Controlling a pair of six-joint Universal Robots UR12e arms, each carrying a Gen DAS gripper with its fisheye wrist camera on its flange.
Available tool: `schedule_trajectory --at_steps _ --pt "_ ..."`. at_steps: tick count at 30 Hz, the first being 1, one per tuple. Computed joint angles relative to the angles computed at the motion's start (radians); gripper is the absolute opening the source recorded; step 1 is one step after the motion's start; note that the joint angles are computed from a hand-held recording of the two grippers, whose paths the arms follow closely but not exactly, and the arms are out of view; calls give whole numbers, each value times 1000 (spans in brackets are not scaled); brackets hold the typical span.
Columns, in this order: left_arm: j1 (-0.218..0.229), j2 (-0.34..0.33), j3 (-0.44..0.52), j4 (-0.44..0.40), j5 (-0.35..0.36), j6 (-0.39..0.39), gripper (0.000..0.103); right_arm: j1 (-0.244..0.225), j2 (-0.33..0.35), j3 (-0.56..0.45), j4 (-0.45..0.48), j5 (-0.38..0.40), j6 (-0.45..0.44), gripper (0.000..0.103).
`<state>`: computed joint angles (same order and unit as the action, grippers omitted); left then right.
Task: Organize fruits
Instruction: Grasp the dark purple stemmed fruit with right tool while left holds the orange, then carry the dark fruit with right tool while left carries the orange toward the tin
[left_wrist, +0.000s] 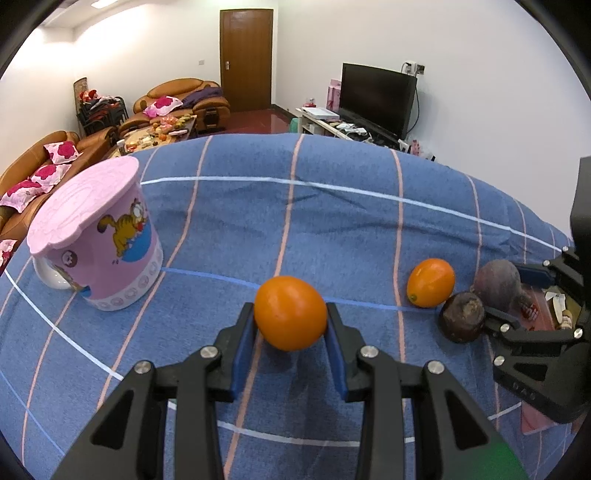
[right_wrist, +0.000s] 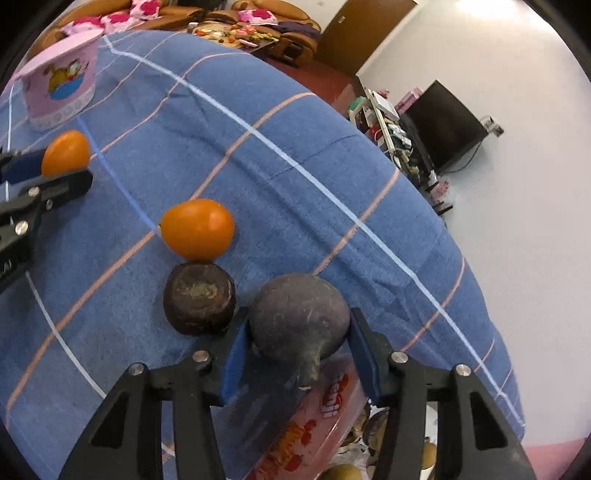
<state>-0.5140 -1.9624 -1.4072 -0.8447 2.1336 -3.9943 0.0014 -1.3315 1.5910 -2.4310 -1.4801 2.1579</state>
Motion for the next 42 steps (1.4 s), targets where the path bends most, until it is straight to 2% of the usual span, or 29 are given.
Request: schedule_trajectory --at_steps 2,4,7,11,14,18,23,31,37,42 --pt "-1 -2 1 -2 8 -3 38 -5 1 -7 -10 9 53 53" --pt "-3 -3 3 -5 20 -7 38 -22 3 -21 -15 60 139 53" --pt "-12 -7 4 -8 44 -13 38 -56 -20 -16 -11 185 329 53" --pt "-27 -10 8 -16 99 -20 38 -79 -68 71 -141 295 459 53" --pt "-39 -14 9 -14 154 -18 38 -85 -109 167 -287 332 566 53" --pt "-52 -17 9 4 211 -4 38 -94 -129 239 -410 369 680 53" --pt "-64 -18 5 14 266 -8 38 -99 -139 275 -520 363 748 53" --pt "-91 -20 1 32 338 -10 38 -107 -156 309 -583 348 765 53" --pt "-114 -17 -11 46 393 -19 38 -121 -175 339 -613 366 758 53" --pt "-128 -14 -18 57 410 -44 38 -144 -192 361 -614 398 743 53"
